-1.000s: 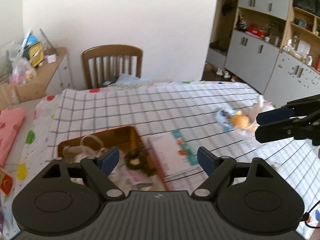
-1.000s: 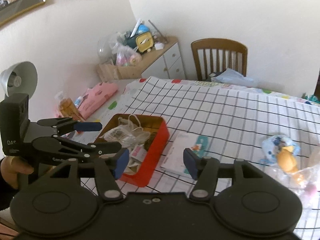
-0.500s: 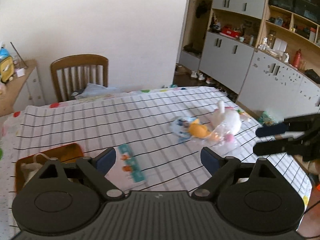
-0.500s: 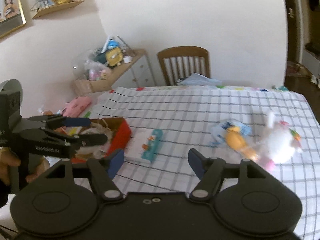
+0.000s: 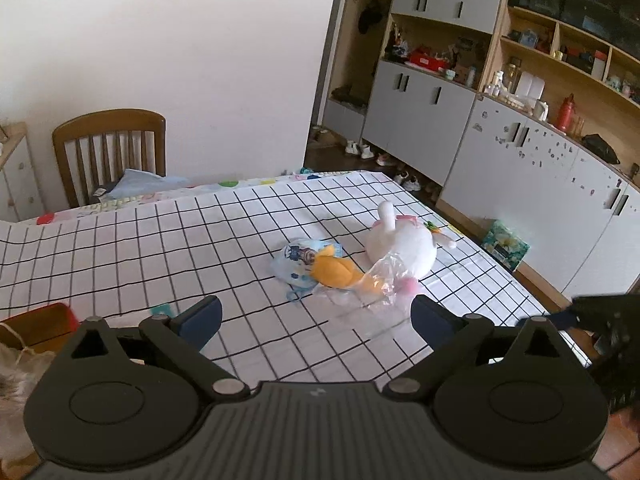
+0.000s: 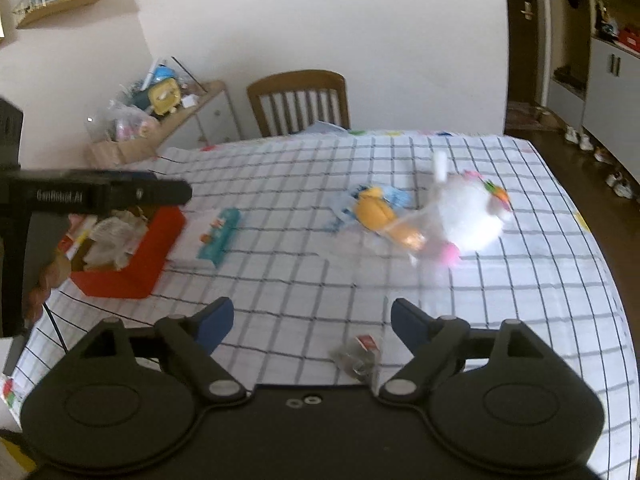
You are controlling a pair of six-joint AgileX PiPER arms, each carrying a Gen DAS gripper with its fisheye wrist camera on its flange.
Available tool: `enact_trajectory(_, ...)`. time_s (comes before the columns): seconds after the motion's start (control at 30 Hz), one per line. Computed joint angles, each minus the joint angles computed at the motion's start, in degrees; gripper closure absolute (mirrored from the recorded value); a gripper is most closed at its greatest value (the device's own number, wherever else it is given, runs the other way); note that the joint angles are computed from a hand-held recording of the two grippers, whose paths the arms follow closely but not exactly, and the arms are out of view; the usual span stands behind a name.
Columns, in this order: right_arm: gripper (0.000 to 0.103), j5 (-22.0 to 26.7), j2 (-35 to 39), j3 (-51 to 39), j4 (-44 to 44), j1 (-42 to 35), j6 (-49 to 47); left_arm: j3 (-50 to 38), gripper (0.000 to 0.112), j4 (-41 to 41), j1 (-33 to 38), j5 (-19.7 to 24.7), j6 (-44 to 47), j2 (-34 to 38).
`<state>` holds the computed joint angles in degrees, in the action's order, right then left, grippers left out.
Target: Organize soft objects
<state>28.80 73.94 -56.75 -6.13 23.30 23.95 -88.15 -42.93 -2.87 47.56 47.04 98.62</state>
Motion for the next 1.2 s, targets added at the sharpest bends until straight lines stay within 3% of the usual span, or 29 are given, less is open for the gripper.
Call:
enact_trajectory(0.27,0.016,-1.6,0.0,4.6,-0.3,-2.2,3.0,-6.5,0.011,3.1,-4.1,0.2,-3.6,7.9)
enact_trajectory(0.4,0.017,-2.9,1.5,5.8,-2.0,-2.5,6.4,-11.2,0.011,3.3,-5.8,3.9,-4.0,13.3)
enact_trajectory(0.57,0.017,-4.2,3.9,6.1,-1.6,-2.8,7.2,-13.7,0.011,5.2,-8.8,4.6,-4.2,18.0)
enact_trajectory(0.9,0.017,-4.9,9.3,3.9,0.1,-3.1,4.5,-22.5,0.011,11.1,-13.7,5.0,-8.6,27.5)
enact_trajectory(1.2,0.018,-5.5,14.2,1.6,2.5,-3.6,0.0,-27.3,0.011,14.2,-16.4,5.2,-9.9,31.9)
